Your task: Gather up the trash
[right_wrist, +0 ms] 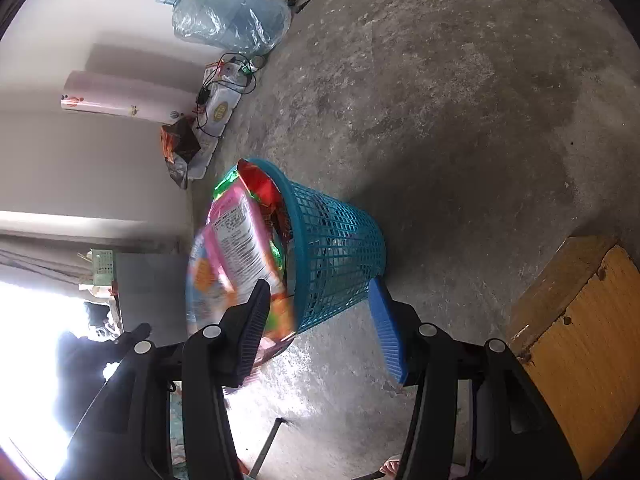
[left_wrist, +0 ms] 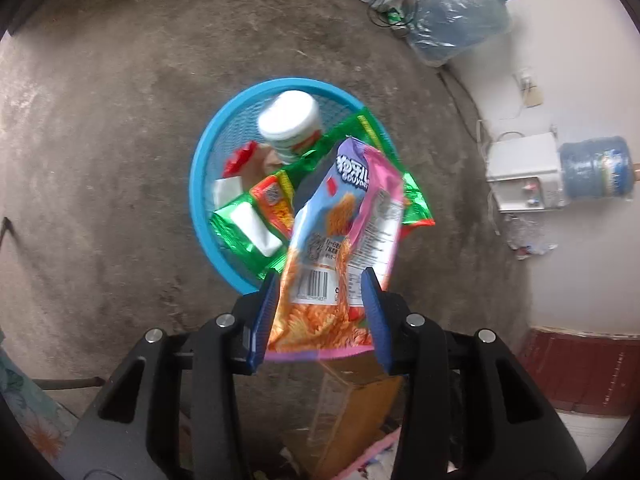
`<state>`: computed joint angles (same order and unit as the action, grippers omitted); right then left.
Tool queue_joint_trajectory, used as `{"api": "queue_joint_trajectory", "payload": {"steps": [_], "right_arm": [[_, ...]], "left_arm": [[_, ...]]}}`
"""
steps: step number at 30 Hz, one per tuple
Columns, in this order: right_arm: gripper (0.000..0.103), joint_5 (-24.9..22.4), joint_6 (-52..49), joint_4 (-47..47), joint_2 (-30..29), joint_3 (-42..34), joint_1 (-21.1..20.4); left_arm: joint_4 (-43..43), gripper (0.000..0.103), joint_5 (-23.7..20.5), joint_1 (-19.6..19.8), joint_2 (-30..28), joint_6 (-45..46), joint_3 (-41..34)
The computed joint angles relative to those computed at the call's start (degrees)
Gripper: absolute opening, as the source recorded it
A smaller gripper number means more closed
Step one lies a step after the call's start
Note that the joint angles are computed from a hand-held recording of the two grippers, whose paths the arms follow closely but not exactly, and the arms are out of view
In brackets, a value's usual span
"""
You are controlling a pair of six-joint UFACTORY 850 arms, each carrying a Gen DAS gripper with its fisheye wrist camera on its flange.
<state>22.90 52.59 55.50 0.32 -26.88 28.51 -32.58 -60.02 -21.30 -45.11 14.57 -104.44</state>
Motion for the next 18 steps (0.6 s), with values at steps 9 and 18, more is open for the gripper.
{"api": "queue_joint_trajectory", "payload": {"steps": [9, 18], "right_arm": [[0.050, 0.22, -10.37, 4.64, -1.10, -3.31, 1.57], [0.050, 1.26, -20.70, 15.90, -0.31, -5.51, 6.03]], "left_arm": [[-4.12, 0.040, 1.07, 4.03, 6.38, 5.26, 1.06], [-12.87, 0.049, -5.76, 14.31, 22.43, 21.16, 9.91]]}}
